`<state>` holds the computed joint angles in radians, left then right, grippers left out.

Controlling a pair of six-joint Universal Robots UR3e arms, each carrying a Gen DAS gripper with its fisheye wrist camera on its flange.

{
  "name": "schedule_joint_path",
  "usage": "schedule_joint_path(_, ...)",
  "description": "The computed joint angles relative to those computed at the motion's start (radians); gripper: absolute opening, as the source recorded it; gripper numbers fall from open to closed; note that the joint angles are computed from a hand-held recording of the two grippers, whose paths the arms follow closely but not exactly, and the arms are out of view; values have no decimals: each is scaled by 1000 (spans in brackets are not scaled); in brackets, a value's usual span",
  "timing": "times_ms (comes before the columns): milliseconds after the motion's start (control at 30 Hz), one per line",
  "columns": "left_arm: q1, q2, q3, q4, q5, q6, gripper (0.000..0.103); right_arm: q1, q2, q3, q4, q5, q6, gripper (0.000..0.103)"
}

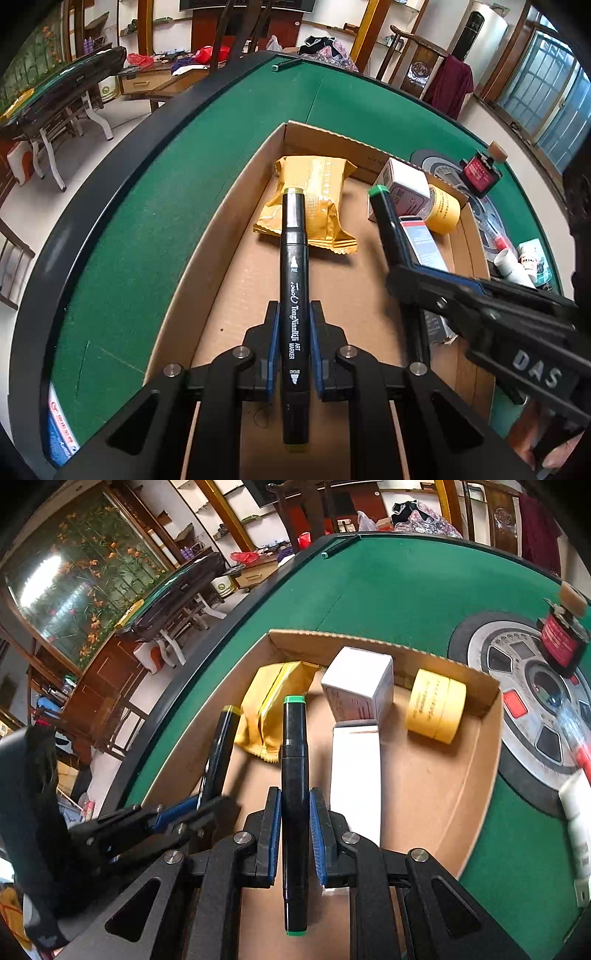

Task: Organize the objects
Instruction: 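Carry both markers into the cardboard box and open both grippers, then move the left gripper to the pink-capped marker while the right gripper approaches a small white bottle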

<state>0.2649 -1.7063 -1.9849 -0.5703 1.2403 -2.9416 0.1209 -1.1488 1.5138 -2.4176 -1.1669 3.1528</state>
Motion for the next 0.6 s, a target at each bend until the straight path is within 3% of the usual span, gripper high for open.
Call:
schedule_joint_path(167,24,12,-17,3,-45,-1,15,18,36,-70,24,-34,2,17)
schedule_joint_path(300,52,42,-47,16,-82,-2,50,23,34,-72,22,-52,-1,17)
schedule_joint_path(367,58,64,-62,23,-88,0,54,7,13,-43,19,-38,-7,19)
schedule_joint_path(533,90,152,-119,6,-111,-2,64,-58,-97,75,-2,19,-15,31)
schedule_joint_path(600,108,210,-149,-23,-131,-3,64,-92,-192,150,-19,26,-49,41)
